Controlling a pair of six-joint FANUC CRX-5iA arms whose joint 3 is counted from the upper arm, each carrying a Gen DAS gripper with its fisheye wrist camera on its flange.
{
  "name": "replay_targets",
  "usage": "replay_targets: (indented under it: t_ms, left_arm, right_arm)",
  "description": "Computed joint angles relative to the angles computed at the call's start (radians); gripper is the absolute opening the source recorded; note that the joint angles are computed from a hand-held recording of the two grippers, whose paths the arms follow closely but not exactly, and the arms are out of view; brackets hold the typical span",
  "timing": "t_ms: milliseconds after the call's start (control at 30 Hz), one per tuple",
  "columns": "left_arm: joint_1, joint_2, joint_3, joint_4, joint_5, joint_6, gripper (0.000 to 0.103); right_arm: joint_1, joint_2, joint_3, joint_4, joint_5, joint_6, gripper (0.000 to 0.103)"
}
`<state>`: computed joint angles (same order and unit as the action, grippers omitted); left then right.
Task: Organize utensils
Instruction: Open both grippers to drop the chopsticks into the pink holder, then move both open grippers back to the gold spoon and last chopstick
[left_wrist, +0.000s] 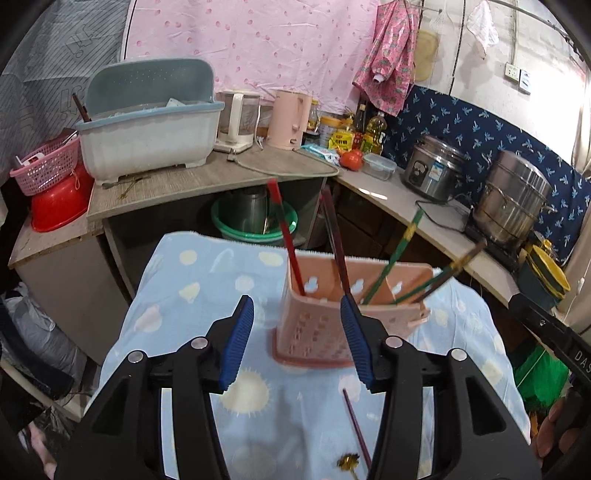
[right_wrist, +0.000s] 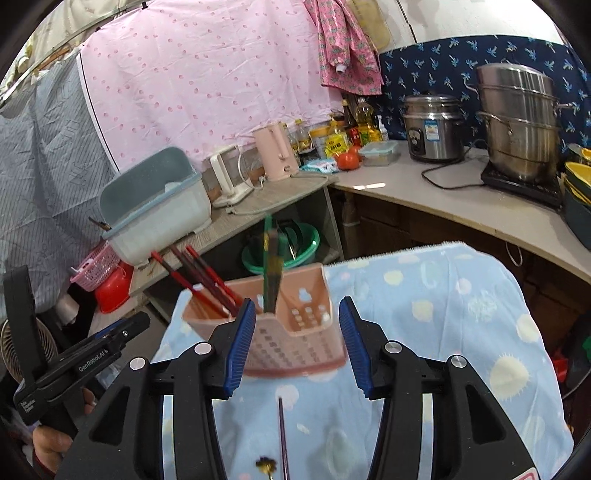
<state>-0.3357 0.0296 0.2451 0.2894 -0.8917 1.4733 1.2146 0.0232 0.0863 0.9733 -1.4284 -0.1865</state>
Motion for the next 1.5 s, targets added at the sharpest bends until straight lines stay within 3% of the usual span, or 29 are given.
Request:
replay_targets:
  t_ms: [267, 533, 900, 1100, 1367, 1500]
  left_arm:
    - [-0.003, -0.081, -0.130, -0.018, -0.049, -0.003, 0.047]
    - [-0.024, -0.148, -0.243, -0.042, -0.095, -0.011, 0.047]
    - [-0.043, -0.241, -0.394, -0.065, -0.151, 0.005, 0.047]
    - [-0.046, -0.267, -0.439, -0.058, -0.167, 0.008, 0.047]
    - [-0.057, -0.280, -0.453, -0.051, -0.175, -0.006, 0.047]
    - [-0.062, -0.277, -0.452, -0.031, -0.174, -0.027, 0.047]
  right_arm:
    - [0.101, -0.012, -0.052, -0.100, -0.082, -0.044, 0.046]
    - [0.180, 0.011, -0.071, -0.228, -0.087, -0.051, 0.046]
    - [0.264, 0.057, -0.078, -0.390, -0.011, -0.053, 0.031]
    - [0.265, 0.078, -0.070, -0.399, -0.008, -0.034, 0.024]
    - [0.269, 0.075, -0.087, -0.403, -0.027, -0.041, 0.008]
    - [0.273, 0.063, -0.101, -0.397, -0.025, -0.062, 0.007]
